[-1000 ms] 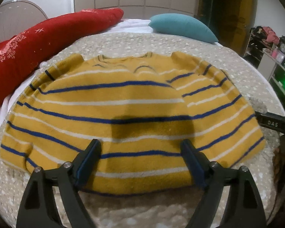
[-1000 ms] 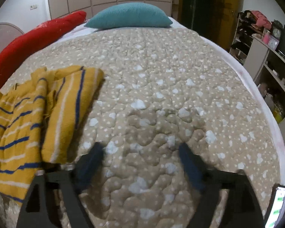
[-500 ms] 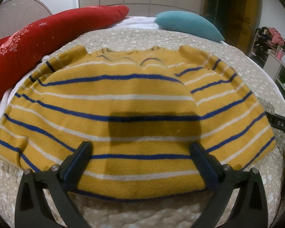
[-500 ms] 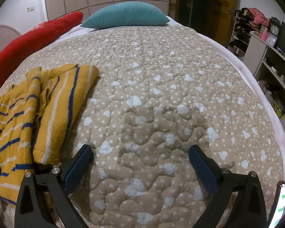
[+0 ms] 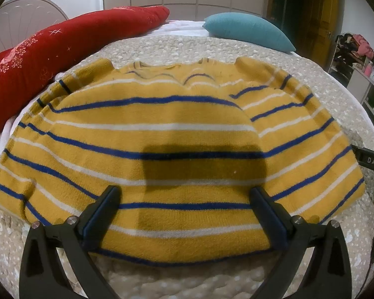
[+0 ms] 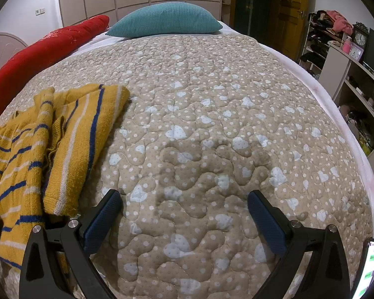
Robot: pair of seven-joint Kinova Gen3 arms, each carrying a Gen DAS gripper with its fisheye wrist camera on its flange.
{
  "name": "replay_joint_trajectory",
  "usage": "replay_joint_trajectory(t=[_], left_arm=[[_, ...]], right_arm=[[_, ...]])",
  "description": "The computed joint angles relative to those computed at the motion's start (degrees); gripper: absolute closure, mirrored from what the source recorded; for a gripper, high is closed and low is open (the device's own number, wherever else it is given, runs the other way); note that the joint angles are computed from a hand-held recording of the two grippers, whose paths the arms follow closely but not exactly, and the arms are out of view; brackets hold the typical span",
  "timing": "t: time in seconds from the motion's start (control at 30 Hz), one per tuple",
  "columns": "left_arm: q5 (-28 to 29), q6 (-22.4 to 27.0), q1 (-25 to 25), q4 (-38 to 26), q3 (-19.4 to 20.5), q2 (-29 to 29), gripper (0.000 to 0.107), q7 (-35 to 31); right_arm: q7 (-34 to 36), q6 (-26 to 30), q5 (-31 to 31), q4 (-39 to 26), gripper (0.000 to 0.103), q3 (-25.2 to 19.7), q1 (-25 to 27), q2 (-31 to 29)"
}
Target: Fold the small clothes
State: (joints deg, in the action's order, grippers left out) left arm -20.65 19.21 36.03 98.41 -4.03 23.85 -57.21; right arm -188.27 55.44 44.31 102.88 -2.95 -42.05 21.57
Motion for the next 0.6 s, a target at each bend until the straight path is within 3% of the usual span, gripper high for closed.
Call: replay_joint_trajectory(t=[0.6], left_arm=[[-0.51, 0.06, 0.25, 0.04, -0.16, 0.05, 0.004, 0.48]], right_arm=[[0.09, -0.02, 0.01, -0.07, 0.0, -0.01, 0.02, 0.03]])
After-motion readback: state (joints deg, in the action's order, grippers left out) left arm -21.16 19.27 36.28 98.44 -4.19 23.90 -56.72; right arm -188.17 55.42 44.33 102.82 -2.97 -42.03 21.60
